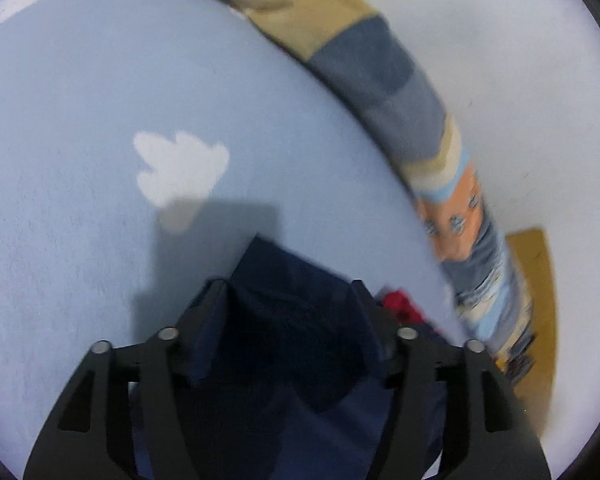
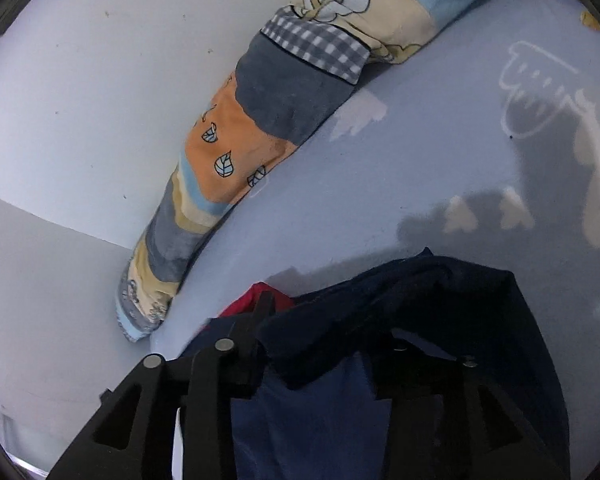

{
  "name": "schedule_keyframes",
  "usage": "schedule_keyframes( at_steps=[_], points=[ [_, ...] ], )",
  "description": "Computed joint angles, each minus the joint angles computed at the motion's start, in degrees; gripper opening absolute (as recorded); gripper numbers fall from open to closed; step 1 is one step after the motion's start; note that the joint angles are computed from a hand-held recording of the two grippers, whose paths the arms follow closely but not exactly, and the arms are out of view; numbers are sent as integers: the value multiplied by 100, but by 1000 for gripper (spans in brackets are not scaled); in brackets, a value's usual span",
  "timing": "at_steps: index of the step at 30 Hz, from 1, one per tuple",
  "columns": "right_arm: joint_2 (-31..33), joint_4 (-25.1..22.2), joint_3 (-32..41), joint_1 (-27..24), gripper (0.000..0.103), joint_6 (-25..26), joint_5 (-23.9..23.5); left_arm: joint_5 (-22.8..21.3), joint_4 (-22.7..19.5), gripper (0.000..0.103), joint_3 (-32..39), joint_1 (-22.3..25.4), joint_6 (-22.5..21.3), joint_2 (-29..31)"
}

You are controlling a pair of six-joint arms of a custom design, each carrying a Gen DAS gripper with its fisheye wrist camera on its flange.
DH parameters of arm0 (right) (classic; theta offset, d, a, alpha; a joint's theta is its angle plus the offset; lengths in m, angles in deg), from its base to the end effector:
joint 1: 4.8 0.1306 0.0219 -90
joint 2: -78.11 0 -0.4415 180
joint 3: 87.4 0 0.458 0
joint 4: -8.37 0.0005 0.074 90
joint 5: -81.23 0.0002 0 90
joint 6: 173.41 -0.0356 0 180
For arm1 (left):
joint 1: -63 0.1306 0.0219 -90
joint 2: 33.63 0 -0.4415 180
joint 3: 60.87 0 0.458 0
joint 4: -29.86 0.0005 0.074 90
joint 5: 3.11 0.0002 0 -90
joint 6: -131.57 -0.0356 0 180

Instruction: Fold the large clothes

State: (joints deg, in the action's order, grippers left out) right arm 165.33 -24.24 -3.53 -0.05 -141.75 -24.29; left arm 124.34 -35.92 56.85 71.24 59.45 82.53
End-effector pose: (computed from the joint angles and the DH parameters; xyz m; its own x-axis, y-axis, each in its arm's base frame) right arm 0.5426 0.0541 0.4811 -0.5588 0.7765 -0.2911 0.3429 0.5360 0.7714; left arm 0.7144 0.0811 0.4472 -0.8936 -0.3757 -0.2458 -0.1328 0.7442 -0.6546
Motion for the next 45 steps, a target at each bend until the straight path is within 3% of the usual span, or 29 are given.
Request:
schedule_keyframes(
  at_steps=[3,8,11,15,17,21,23,26,29,31,33,34,38,40,43,45],
  points=[
    [-192,85,-102,-30,46,172,-134,361,436,68,-284,163,49,-248],
    [-467,408,-225,-100,57,114,110,100,446,72,-371,167,-517,-461],
    [-546,638,-294,-148,66,33,191,232,597,72,-541,117,-821,-634],
    [-350,118,-189,65,66,853,107,24,627,72,-1098,-146,-1860,-1027],
    [-399,391,-513,156,59,934,-167,-459,896,72,-1666,-298,-2397,-1327],
    [-614,592,-1197,371,54,1106,464,-1389,1788,72,-2548,-326,-2654,-1650],
    [-683,688,-1445,357,39,1140,664,-1402,1932,72,-2752,-210,-2551,-1671],
    [-908,1282,-1991,214,13,1015,732,-1246,2465,72,-3140,-79,-2491,-1872],
    [-1012,1576,-2222,114,0,699,676,-1506,2584,72,-3222,-165,-2521,-1874],
    [-1022,1364,-2161,115,0,657,767,-1789,2539,72,-3213,-234,-2520,-1849],
    [-1102,760,-2010,153,0,849,978,-2153,2426,73,-3251,-295,-2655,-1902],
    [-1240,547,-2027,179,8,899,1028,-2210,2337,73,-3282,-283,-2720,-1958],
    [-2114,-46,-2371,415,30,1234,1294,-1917,2231,74,-3862,-41,-2974,-2611],
    [-2644,-144,-2677,584,31,1084,1294,-1545,2079,78,-4202,129,-3028,-3033],
    [-3107,-253,-3025,917,32,874,1328,-1686,1813,85,-4532,214,-3319,-3394],
    [-3095,-587,-3110,1042,27,750,1376,-1573,1378,91,-4523,392,-3348,-3335]
  ],
)
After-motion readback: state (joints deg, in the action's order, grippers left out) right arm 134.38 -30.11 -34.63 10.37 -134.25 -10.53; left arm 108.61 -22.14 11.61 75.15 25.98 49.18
